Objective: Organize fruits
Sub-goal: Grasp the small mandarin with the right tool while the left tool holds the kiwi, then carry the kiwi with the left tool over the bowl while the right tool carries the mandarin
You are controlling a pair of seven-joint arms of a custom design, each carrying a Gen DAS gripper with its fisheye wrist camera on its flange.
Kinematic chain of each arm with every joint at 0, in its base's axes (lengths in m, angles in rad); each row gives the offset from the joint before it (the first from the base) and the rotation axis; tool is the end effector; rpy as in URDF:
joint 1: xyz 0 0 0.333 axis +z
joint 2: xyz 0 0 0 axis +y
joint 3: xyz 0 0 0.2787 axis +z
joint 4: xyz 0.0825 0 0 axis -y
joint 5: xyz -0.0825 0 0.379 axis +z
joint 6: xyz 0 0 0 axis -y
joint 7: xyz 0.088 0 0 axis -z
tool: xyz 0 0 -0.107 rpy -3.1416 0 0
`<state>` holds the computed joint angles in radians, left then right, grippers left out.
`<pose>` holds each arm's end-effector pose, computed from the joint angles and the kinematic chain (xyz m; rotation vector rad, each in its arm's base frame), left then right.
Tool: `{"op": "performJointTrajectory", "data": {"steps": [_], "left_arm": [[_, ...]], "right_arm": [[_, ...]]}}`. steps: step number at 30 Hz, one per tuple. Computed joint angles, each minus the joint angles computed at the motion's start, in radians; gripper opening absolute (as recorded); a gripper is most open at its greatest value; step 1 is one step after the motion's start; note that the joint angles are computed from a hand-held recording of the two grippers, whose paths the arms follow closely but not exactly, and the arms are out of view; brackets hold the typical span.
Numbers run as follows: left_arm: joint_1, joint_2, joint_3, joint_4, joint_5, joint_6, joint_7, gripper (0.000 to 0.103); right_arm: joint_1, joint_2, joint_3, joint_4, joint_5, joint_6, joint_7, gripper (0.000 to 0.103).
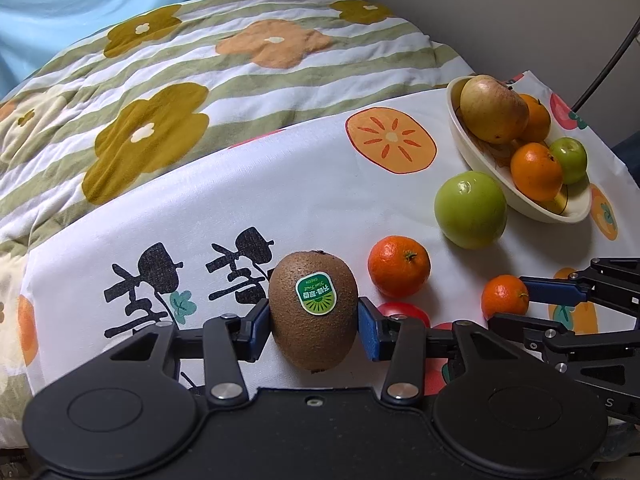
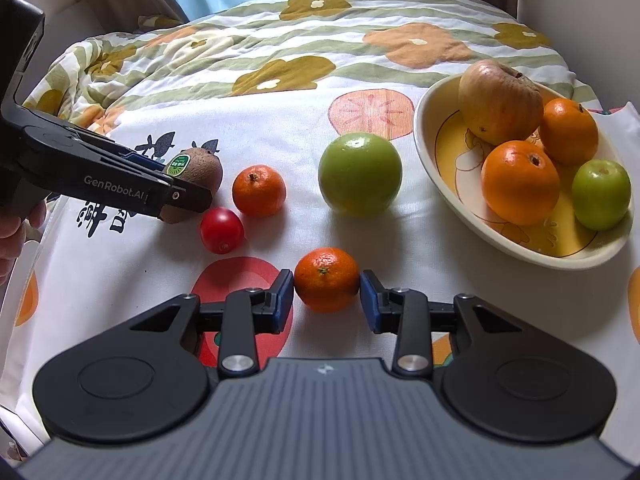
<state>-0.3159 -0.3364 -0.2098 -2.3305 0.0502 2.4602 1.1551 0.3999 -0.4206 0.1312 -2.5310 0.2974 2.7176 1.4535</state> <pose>0.4242 -0.2516 0.4831 -1.8550 2.1483 -0.5795 0.4029 0.2260 0.4570 -2.1334 1.3830 -0.2746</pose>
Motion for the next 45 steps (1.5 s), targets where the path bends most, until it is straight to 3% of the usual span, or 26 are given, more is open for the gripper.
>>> {"op": "performJointTrajectory", "data": {"steps": [13, 26, 37, 45], "left_arm": [[-0.008, -0.103, -0.033, -0.025, 0.052, -0.016, -0.134, 0.049], [-0.028, -0.13, -0.126, 0.078, 0.176, -0.107, -0.386, 0.049], [-0.046, 0.053, -0.222, 0.321, 0.369, -0.193, -0.668, 0.049], [-0.119, 0.291, -0.212, 0.541, 0.528, -0.268, -0.832, 0.049]], "right_arm": [[0.005, -0.063, -0.023, -0.007, 0.018, -0.004, -0.053, 0.051], [-0.003, -0.203, -0.097, -0.023, 0.075, -0.052, -0.194, 0.051], [-0.065, -0.201, -0.215, 0.066, 0.165, -0.15, -0.45, 0.051], [-0.129, -0.069, -0.288, 0.194, 0.273, -0.213, -0.679, 0.051]]}}
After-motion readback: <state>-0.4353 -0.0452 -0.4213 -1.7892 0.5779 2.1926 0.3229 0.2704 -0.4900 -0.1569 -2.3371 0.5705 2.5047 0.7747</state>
